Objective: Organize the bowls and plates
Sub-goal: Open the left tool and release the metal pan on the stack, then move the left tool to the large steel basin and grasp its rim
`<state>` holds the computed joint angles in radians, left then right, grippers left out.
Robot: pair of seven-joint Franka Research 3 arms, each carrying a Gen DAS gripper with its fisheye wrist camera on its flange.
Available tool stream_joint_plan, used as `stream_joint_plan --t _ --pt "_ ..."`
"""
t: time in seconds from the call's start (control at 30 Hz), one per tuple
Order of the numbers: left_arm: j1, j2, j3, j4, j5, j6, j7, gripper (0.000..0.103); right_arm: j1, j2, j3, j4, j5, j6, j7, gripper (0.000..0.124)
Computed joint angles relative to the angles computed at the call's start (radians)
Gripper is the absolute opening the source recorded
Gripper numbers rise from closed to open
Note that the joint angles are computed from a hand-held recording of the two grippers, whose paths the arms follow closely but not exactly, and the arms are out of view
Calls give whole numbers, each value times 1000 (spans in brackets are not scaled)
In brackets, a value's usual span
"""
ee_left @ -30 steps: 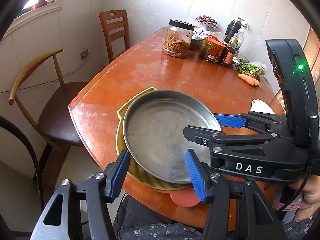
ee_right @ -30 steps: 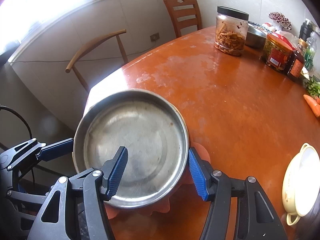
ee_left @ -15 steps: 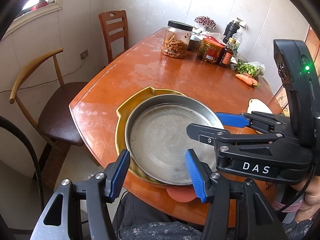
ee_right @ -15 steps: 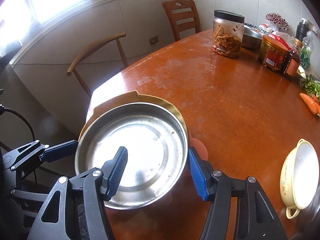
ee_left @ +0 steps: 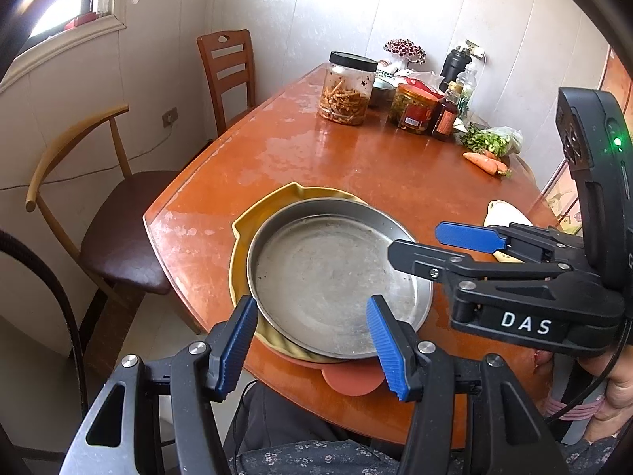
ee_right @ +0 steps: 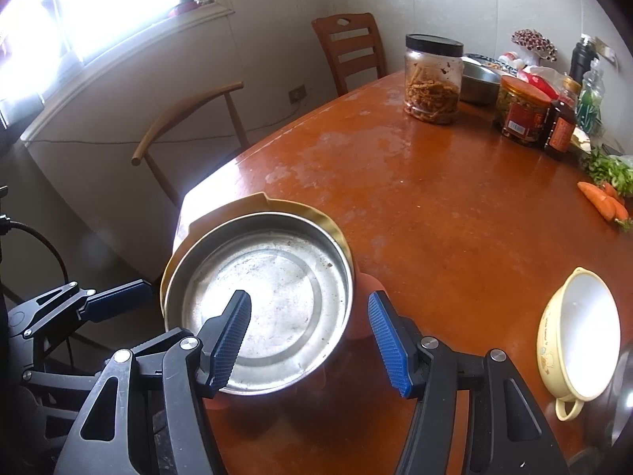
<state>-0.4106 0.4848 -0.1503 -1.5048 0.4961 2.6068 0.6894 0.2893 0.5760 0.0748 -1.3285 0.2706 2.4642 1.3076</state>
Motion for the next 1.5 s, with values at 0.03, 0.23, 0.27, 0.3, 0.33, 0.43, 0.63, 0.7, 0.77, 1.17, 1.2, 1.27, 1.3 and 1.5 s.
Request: stream_joint_plan --t 0.03,0.23,0.27,0.3,0.33,0.43,0.63,0.7,0.77,1.17,1.2,1.27,1.3,1.5 --pt "-3 -1 2 2 4 -4 -3 57 -2 -6 1 -7 3 4 -3 64" --pt "-25 -4 13 16 39 -34 -25 57 -15 -50 6 -68 29 49 -7 67" --pt "-28 -6 14 16 46 -37 -30 57 -17 -60 6 -81 34 59 -9 70" --pt "-33 -7 16 19 55 -42 -34 57 -20 -74 8 -100 40 72 -13 70" --pt "-34 -7 15 21 59 -45 -37 57 -20 -84 7 -114 42 85 -14 70" --pt "-44 -2 13 39 74 -65 -39 58 -23 -118 5 -160 50 122 -14 71" --pt "-68 18 13 88 99 -92 -41 60 -47 -178 10 -240 89 180 -35 74" --pt "-74 28 10 108 101 -100 -32 60 -50 -200 2 -269 91 199 -32 75" --pt "-83 40 10 130 103 -111 -27 61 -56 -222 0 -299 99 216 -33 75" --pt "-147 152 14 315 81 -169 40 61 -107 -354 -18 -479 171 329 -63 78" --pt "-154 166 15 336 77 -176 47 61 -111 -362 -21 -491 174 333 -65 78" --pt "-167 191 19 377 70 -188 59 61 -114 -379 -30 -516 166 345 -58 78" --pt "-175 209 20 404 65 -193 63 61 -114 -387 -34 -529 159 356 -55 78" --pt "-211 304 25 554 21 -238 125 61 -133 -429 -51 -599 140 386 -46 78"
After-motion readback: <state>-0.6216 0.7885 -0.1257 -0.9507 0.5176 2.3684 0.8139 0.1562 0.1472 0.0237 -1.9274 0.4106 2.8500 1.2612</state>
